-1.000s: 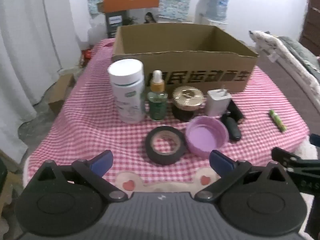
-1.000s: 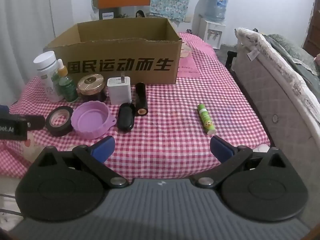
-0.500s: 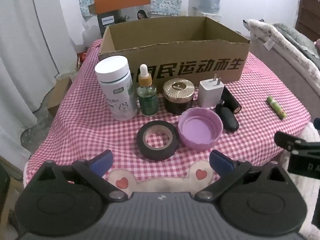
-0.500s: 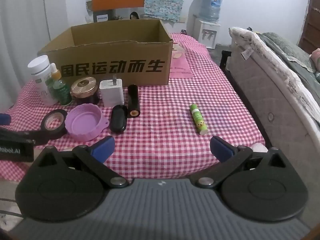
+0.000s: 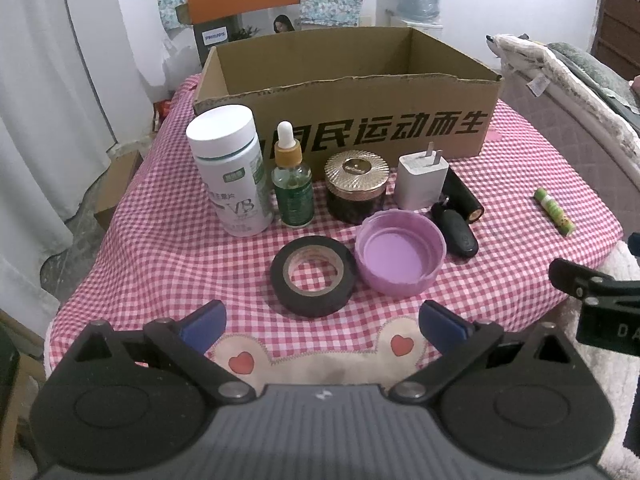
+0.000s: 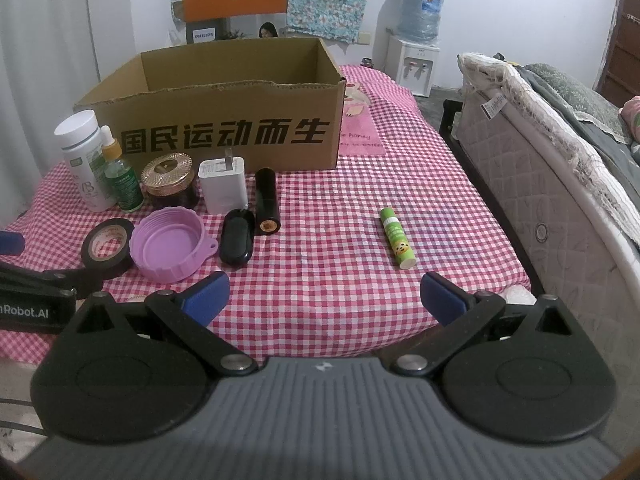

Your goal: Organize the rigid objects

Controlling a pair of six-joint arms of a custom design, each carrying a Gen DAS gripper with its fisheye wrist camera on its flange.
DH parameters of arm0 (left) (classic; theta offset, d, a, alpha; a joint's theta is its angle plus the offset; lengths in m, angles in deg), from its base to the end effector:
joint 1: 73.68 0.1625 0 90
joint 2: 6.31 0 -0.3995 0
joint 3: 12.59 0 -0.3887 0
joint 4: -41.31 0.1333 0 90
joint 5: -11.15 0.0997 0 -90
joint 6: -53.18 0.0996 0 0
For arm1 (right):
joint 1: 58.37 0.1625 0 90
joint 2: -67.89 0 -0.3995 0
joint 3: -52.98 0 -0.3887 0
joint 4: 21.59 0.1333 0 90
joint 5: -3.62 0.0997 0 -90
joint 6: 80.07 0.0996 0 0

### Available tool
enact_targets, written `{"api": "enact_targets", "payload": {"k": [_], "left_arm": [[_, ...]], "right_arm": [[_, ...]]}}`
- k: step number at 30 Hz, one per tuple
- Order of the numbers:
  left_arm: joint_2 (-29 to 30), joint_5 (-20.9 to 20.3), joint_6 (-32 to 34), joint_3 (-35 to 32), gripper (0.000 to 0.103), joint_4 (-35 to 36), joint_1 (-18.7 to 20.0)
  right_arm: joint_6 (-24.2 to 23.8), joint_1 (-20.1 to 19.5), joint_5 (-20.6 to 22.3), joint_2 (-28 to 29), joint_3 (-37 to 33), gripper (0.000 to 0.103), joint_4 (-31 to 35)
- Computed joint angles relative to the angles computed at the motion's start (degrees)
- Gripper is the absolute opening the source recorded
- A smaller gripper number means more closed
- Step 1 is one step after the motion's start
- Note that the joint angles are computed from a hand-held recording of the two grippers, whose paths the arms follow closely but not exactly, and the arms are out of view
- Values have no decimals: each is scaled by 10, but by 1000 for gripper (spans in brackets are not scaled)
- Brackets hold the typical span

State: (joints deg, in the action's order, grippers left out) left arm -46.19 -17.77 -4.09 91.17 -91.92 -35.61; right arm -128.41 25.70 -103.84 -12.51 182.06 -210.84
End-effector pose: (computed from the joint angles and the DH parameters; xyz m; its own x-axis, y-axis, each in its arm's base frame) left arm -0.3002 -0.5152 -0.0106 -0.6495 -0.1766 -0.7395 0.3519 0.7924 -0.4983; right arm 0.0553 -0.4682 0.2811 -0.6638 -0.2532 0.7037 -0.6474 0.6658 -0.3710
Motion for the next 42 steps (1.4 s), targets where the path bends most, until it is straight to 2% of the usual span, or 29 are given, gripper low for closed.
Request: {"api": "enact_targets", "payload": {"k": [42], "left_arm": [[-8, -5, -13, 5, 103, 4, 6]], "right_arm": [[-3, 10, -10, 10, -3, 102, -2]]}}
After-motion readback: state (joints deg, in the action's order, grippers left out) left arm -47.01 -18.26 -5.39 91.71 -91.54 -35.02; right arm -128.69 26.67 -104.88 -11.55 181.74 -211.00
